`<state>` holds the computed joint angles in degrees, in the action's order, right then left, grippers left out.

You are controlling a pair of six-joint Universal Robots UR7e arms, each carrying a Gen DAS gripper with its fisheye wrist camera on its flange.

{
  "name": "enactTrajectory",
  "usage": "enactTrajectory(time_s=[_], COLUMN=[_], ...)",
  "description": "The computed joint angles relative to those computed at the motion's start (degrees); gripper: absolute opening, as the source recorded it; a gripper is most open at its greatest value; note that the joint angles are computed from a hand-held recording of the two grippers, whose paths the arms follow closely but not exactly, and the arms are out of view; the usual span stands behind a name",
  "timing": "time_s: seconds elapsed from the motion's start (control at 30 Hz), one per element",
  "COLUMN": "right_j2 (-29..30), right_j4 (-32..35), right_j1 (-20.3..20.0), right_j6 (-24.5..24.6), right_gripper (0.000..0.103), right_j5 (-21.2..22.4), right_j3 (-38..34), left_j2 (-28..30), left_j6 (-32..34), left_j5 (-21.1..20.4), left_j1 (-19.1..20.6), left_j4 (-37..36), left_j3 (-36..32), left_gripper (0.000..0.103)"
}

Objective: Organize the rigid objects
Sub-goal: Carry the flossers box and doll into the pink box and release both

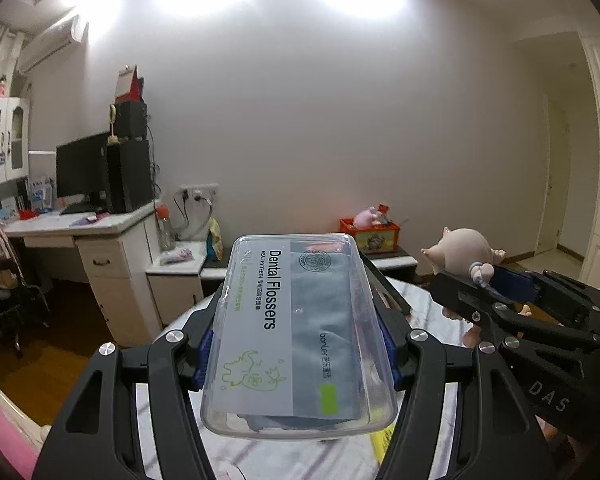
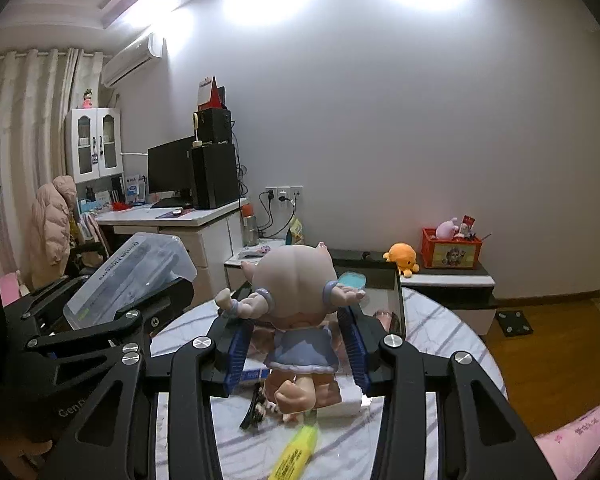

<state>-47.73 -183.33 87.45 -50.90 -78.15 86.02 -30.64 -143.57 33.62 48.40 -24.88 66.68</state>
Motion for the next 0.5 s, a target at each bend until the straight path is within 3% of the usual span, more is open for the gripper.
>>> enactTrajectory(time_s=[0.3,0.43,0.5], right_j2=[5.61,9.91,12.44], right_j4=[1.94,4.86,7.23], right_j1=[1.7,2.35,2.51], right_j6=[-0.45,-0.31,-0.45], right_gripper=[0.043,0.043,0.043], right_j5=[-0.38,-2.06,-3.03], right_j3=[-9.01,-16.15,-20.65], left_j2=[3.12,7.18,11.09], left_j6=[6.65,8.16,7.03], left_j5=[2.76,4.07,4.62], left_j1=[2.61,4.62,5.89], left_j4=[-0.14,4.87,12.07], left_j3=[-8.55,-17.8,-26.64], left_gripper=[0.064,0.063,0.064])
